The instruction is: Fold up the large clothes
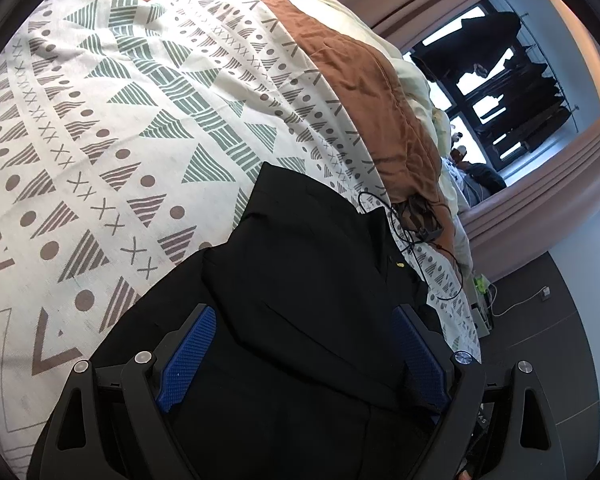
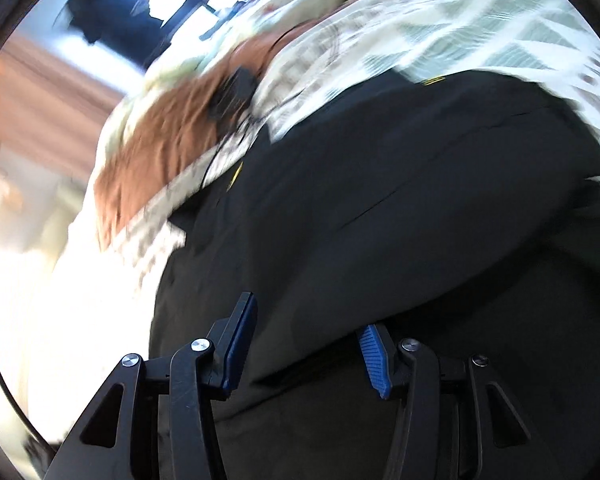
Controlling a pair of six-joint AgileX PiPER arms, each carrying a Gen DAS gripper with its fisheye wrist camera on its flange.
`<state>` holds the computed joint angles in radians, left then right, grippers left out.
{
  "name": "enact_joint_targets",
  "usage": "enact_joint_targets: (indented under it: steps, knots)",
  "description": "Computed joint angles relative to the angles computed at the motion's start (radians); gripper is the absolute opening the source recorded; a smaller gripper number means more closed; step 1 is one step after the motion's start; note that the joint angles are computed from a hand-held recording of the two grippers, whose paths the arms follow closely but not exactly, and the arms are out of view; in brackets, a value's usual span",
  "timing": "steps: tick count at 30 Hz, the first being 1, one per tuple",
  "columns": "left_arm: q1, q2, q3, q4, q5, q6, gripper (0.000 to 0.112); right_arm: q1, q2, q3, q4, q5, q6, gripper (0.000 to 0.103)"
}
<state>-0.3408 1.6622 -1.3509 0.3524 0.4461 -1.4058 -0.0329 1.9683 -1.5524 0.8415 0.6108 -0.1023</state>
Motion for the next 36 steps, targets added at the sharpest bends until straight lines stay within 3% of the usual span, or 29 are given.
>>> enact_joint_targets:
  steps: [3,5,8,12,13,16,17,24,36]
  knots:
    - [-0.004,0.005,-0.004,0.021,0.006,-0.015,0.09,-0.05,-0.029,0.061,0.067,-0.075,-0.048,0.05]
    - [-0.008,0.014,-0.012,0.032,0.016,-0.022,0.09,-0.085,-0.03,0.079,0.069,-0.094,-0.042,0.05]
    - [-0.009,0.028,-0.022,0.023,0.023,-0.014,0.09,-0.134,-0.014,0.104,0.198,-0.103,-0.116,0.05]
    - [-0.014,0.042,-0.036,0.021,0.04,-0.002,0.09,-0.147,-0.03,0.134,0.167,-0.172,-0.059,0.05]
    - [-0.015,0.045,-0.039,0.023,0.044,-0.001,0.09,-0.15,-0.03,0.133,0.161,-0.182,-0.044,0.044]
    - [-0.013,0.046,-0.037,0.027,0.048,-0.006,0.09,-0.155,-0.05,0.161,0.197,-0.217,-0.068,0.013]
    - [-0.012,0.046,-0.036,0.027,0.048,-0.008,0.09,-0.153,-0.051,0.163,0.241,-0.222,-0.109,0.01]
    - [-0.005,0.015,-0.015,0.019,0.048,-0.021,0.09,-0.109,-0.173,0.19,0.538,-0.212,-0.436,0.007]
    - [0.062,-0.189,0.17,0.037,0.046,-0.024,0.09,0.147,-0.186,0.093,0.477,-0.24,-0.435,0.007]
